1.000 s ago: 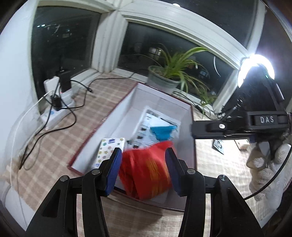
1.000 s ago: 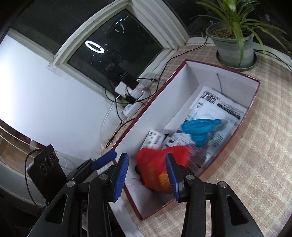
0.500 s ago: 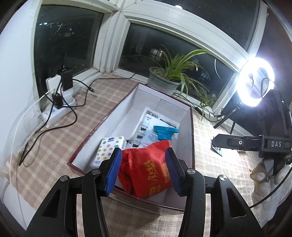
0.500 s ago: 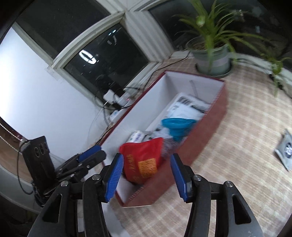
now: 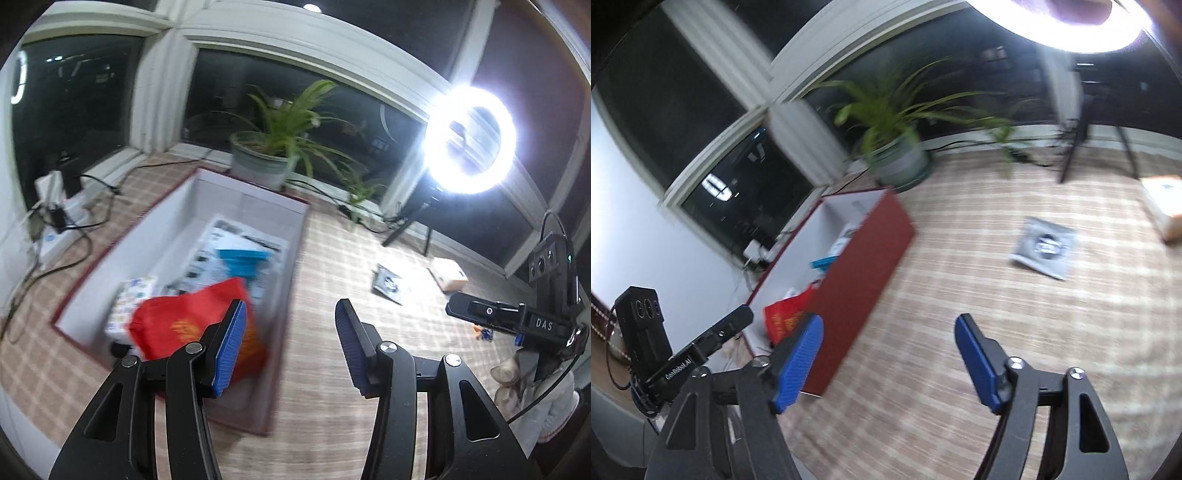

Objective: Organize soft objects
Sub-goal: 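Move both tools back toward the orange-wrapped tissue pack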

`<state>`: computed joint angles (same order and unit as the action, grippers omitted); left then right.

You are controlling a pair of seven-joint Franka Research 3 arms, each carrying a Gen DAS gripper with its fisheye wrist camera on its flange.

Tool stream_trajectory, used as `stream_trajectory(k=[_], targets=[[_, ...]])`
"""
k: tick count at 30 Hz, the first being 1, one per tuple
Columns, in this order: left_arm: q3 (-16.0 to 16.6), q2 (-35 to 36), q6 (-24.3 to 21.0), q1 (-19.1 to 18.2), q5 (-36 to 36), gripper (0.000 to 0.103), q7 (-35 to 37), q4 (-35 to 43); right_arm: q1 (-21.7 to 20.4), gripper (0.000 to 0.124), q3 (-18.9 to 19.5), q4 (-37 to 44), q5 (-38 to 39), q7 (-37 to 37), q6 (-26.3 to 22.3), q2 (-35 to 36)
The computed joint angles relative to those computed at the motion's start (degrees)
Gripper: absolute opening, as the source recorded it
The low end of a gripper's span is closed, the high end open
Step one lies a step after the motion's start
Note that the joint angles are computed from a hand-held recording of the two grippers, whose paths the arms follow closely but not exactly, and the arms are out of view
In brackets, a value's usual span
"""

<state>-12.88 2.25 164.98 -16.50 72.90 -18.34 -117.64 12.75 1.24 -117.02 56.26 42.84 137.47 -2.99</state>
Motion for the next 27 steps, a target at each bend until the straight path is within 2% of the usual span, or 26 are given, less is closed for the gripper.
stream_trajectory(k=[5,8,12,15,20,23,27], targets=[[-0.3,5.1,0.9,-2.2,-3.6,0.049,4.2,5.1,-2.8,0.079,-2.5,-3.9,-2.1,0.2,1.1,-2.8],[0.1,8.0,0.6,-4.3,-6.5,0.049,7.3,8.2,-4.5,0.079,-3.6,-5.5,-5.2,0.6,3.3,-3.8],[1.1,12.2,0.1,-7.6,-10.3,0.055,11.0,13.3,-7.0,0.079,-5.5,-4.6,-7.5,0.4,3.7,-3.0],[1.8,15.8,-0.9,-10.1,-13.3,0.060,14.3,18.1,-9.5,0.079,-6.8,-1.3,-8.8,0.5,1.4,-0.4],[1.6,23.6,-3.3,-12.9,-21.1,0.061,23.2,28.7,-14.0,0.079,-7.7,6.9,-8.7,-0.9,-2.5,5.7],[0.8,29.8,-5.7,-14.5,-26.3,0.061,30.1,37.9,-16.6,0.079,-7.3,12.6,-8.5,-1.6,-4.7,9.7],[0.6,40.0,-10.2,-17.5,-32.2,0.061,39.0,54.0,-19.6,0.079,-6.1,20.8,-9.0,-1.3,-7.3,15.6]])
